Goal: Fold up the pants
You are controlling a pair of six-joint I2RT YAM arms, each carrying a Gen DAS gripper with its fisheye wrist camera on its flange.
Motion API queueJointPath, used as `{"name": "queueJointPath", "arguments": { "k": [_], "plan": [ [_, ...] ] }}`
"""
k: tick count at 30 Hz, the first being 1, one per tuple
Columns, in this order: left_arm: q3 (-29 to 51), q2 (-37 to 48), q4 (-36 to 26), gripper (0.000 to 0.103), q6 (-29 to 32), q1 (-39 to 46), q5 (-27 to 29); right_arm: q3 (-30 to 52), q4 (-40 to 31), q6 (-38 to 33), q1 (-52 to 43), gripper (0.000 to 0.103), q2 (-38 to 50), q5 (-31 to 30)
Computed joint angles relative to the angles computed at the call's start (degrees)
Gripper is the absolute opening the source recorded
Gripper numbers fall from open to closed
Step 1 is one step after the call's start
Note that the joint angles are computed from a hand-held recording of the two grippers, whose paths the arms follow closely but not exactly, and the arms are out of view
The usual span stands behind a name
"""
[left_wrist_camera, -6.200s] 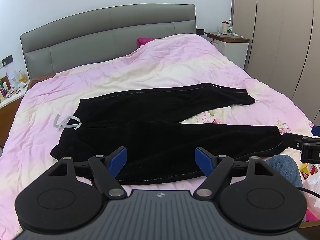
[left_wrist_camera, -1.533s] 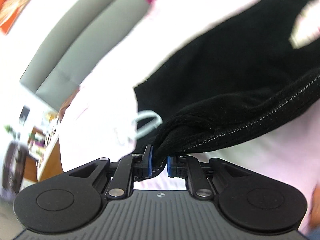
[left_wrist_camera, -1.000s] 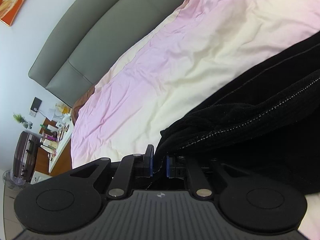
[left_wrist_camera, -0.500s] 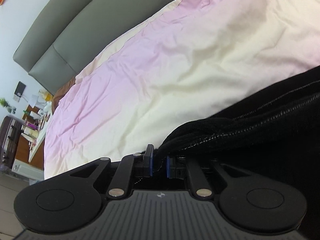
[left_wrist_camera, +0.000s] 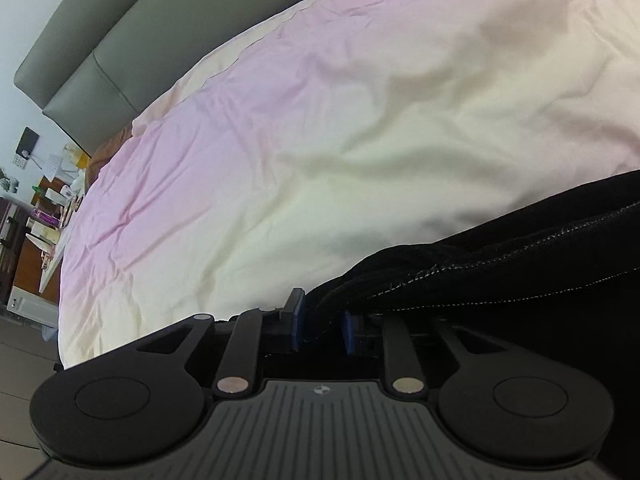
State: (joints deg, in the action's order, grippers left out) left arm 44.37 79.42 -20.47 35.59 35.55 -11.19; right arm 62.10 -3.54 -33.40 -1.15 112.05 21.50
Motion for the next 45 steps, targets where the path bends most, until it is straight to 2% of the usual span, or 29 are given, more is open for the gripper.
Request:
{"name": "queueJointPath", "arguments": {
  "k": [1,2,3,6,9,13,16,19,23,26,31,35,36,40,45],
  "plan": [
    [1.29,-0.52,-2.25,0.053,0.04,0.94,1.95,-0.67,0.73,0.28,0.20,0.061,-0.66,0.66],
    [2.41,-1.32,-4.16,0.069,0.05,1.88,3.63,-1.46,1.03,0.39,0.14,0.066,-1.79,0.35],
    [3.36,-2.43,-5.60,0.091,-0.36,2.96,5.47,-2.39,0.92,0.16,-0.16,0.068,-3.52,-0.92],
    [7.45,-5.57,-11.31,0.091,-1.28,6.57,11.07,-4.98,-0.51,0.66,-0.72,0.070,-9.09,-2.64],
    [11.58,-7.88,-18.91,0.091,-0.22,13.26,18.43,-7.39,-5.67,4.63,-2.31,0.072,-16.14,-7.57],
    [14.27,-7.84,-27.98,0.091,3.38,30.20,31.70,-13.44,-13.21,11.56,-4.75,0.072,-26.83,-17.03],
    [15.44,-4.06,-31.97,0.088,7.35,44.11,39.78,-20.06,-17.52,17.73,-7.22,0.072,-35.48,-25.67],
    [18.60,4.49,-36.63,0.088,9.65,57.41,46.18,-27.12,-20.88,23.90,-9.20,0.072,-43.55,-33.52],
    [22.50,17.36,-41.12,0.088,9.75,66.50,49.27,-36.85,-21.03,33.16,-10.24,0.072,-52.41,-39.59],
    [22.83,24.44,-40.38,0.088,6.34,69.54,51.93,-41.75,-19.28,39.34,-11.70,0.071,-54.50,-42.35],
    [21.21,31.31,-36.97,0.088,-0.02,68.92,56.58,-45.79,-15.14,45.52,-14.23,0.070,-55.39,-45.74],
    [17.56,30.34,-29.31,0.076,-6.72,64.59,57.16,-44.83,-13.78,45.00,-20.09,0.070,-54.57,-47.58],
    [16.71,29.92,-27.46,0.066,-8.08,63.83,57.60,-44.15,-13.34,44.13,-22.79,0.070,-53.30,-48.56],
    [12.90,27.32,-21.13,0.056,-11.17,62.28,56.06,-39.68,-10.03,41.04,-34.67,0.070,-44.46,-51.28],
    [9.19,22.37,-17.29,0.050,-13.50,60.94,53.18,-32.19,-3.90,42.26,-42.98,0.070,-27.96,-53.60]
  ]
}}
